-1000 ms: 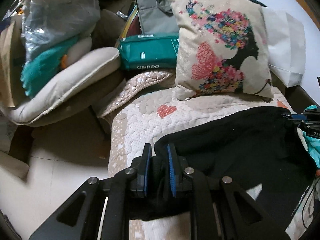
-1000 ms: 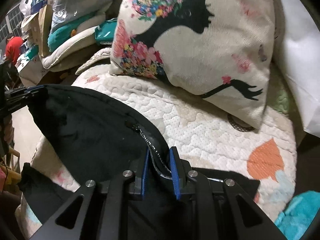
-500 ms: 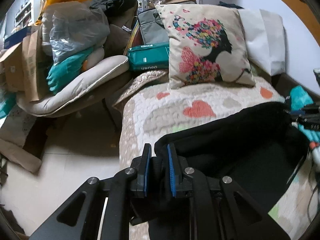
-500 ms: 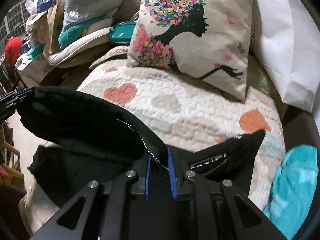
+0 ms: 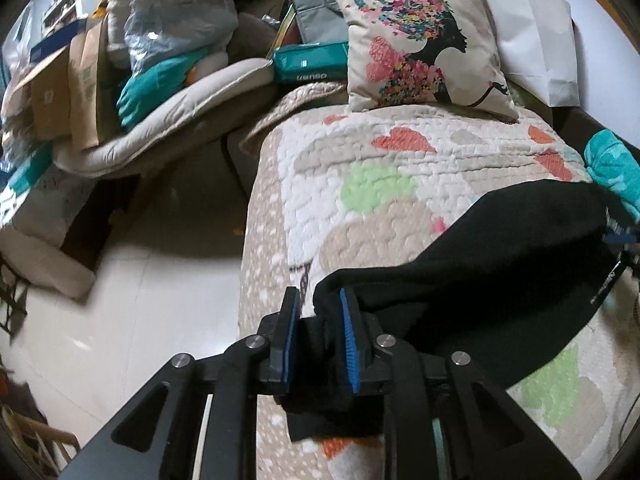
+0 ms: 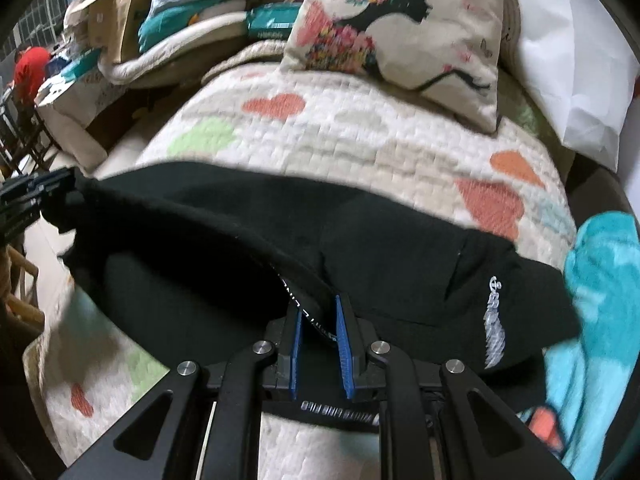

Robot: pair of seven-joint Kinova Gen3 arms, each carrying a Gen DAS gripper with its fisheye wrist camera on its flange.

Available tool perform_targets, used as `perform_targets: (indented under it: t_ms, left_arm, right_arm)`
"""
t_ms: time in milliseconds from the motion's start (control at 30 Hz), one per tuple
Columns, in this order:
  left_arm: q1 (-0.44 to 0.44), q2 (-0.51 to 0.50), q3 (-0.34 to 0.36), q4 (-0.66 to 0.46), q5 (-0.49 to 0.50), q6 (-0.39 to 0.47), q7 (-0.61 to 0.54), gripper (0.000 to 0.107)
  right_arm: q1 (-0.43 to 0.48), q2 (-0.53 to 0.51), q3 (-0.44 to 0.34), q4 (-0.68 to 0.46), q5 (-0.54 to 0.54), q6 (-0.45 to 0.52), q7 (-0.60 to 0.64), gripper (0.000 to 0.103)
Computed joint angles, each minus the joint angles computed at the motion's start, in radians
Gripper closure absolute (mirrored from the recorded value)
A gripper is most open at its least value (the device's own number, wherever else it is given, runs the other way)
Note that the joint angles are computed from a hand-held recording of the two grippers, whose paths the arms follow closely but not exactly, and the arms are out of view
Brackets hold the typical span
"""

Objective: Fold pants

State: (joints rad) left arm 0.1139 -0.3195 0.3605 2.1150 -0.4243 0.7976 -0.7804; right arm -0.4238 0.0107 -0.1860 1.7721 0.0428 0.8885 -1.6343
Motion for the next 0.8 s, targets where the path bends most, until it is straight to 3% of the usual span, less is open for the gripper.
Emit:
perform_targets:
  t_ms: [100, 200, 300, 400, 467, 533, 633, 700, 800]
  left_arm:
    - [0.002, -0.023, 0.016, 0.027, 0.010, 0.021, 0.013, 0.084]
    - [-0.017, -0.006, 0.093, 0.040, -0.035, 0.082, 0.072, 0.084]
    - [0.009, 0.010, 0.107, 0.050, -0.050, 0.142, 0.116, 0.064]
    - [0.054, -0.032, 0.031, 0.071, 0.002, 0.164, 0.094, 0.059]
    - [0.064, -0.101, -0.041, 0.089, 0.064, 0.154, 0.057, 0.047]
    - [0.046, -0.166, -0.093, 0.101, 0.113, 0.149, 0.034, 0.042]
    - [-0.031, -0.226, -0.096, 0.105, 0.140, 0.150, 0.057, 0.042]
    - [-0.096, -0.264, -0.088, 0.111, 0.144, 0.136, 0.081, 0.042]
    - [-0.146, -0.315, -0.141, 0.128, 0.199, 0.089, 0.081, 0.042]
  right_arm:
    - [-0.008, -0.011, -0.008, 0.045, 0.009, 0.001, -0.020, 0.086]
    - [-0.015, -0.018, -0.016, 0.081, 0.018, 0.002, -0.040, 0.086]
    - [-0.033, -0.018, -0.030, 0.106, 0.042, 0.012, -0.066, 0.085]
    - [-0.048, -0.024, -0.041, 0.120, 0.061, 0.035, -0.082, 0.083]
    - [-0.051, -0.023, -0.031, 0.114, 0.019, 0.067, -0.056, 0.083]
    - [-0.058, -0.023, -0.043, 0.110, 0.034, 0.106, -0.071, 0.073]
    - [-0.076, -0.045, -0.054, 0.112, 0.048, 0.143, -0.076, 0.059]
    - [-0.065, -0.077, -0.040, 0.110, 0.000, 0.145, -0.040, 0.058]
    - [-0.034, -0.127, -0.013, 0.106, -0.073, 0.111, -0.011, 0.058]
